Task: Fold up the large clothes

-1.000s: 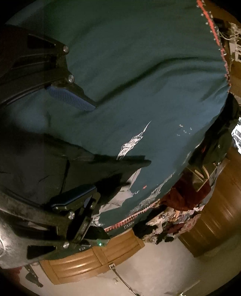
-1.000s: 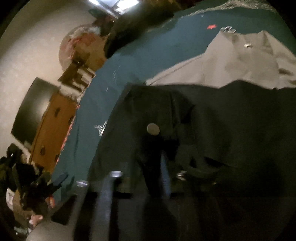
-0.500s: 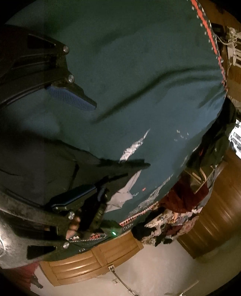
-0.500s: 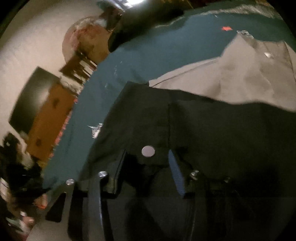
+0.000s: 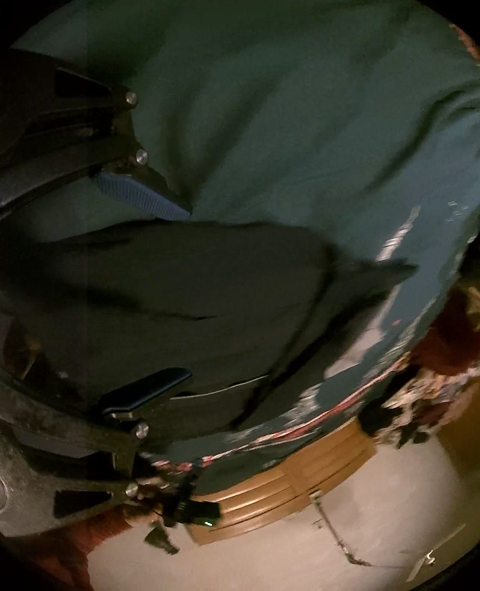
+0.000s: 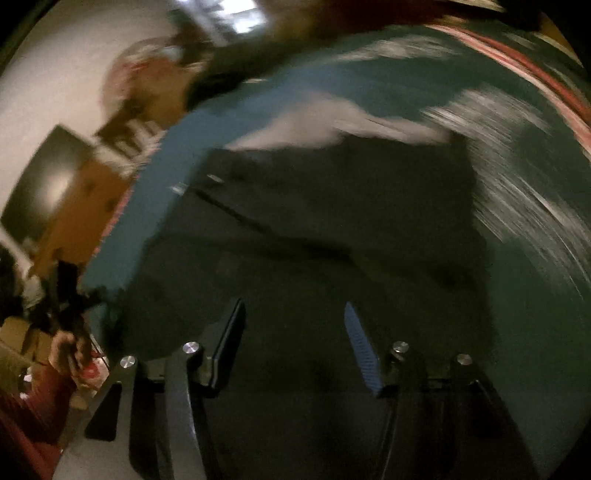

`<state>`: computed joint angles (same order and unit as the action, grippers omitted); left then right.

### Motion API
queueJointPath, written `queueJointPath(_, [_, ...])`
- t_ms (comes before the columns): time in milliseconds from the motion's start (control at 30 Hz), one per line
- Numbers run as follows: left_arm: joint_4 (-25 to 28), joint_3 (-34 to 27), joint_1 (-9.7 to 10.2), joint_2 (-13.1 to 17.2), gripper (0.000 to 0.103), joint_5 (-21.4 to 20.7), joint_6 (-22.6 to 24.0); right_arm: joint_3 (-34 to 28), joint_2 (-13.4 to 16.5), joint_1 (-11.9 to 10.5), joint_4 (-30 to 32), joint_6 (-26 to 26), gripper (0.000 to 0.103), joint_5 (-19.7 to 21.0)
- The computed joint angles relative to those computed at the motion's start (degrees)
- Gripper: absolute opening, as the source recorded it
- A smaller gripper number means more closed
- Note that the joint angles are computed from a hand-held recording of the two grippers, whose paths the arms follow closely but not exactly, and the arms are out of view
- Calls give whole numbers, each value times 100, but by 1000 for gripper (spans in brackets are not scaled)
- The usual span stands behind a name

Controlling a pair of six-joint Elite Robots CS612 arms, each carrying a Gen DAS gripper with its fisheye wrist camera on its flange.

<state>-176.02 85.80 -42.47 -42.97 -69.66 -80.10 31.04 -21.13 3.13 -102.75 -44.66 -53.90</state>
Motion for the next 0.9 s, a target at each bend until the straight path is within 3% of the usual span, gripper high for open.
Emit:
queueJointPath(100, [187,56,-94,-69,80,-172,25,1222,-602,-389,-431,104,67,-493])
queueJointPath(233, [239,241,-194,-204,81,-279,-86,1774,-770,-704,-230,-81,67,-1088])
queueJointPath(333, [367,394,-302,-308,81,-88,-291,1812,-678,-721,-111,-328,67,-1455])
queueJointPath(533, [604,500,-458,-388,81,277,-771,1669,-500,-657,339,-960,67,-1359])
queueJointPath(667, [670,480,-462,-384,81,345,-835,1594,-319,-503,230,-905,69,-2370])
queueJointPath(900, [344,565,-466,-308,81,471,-1013,1084,-30,-480,549,-1112,72,-2158])
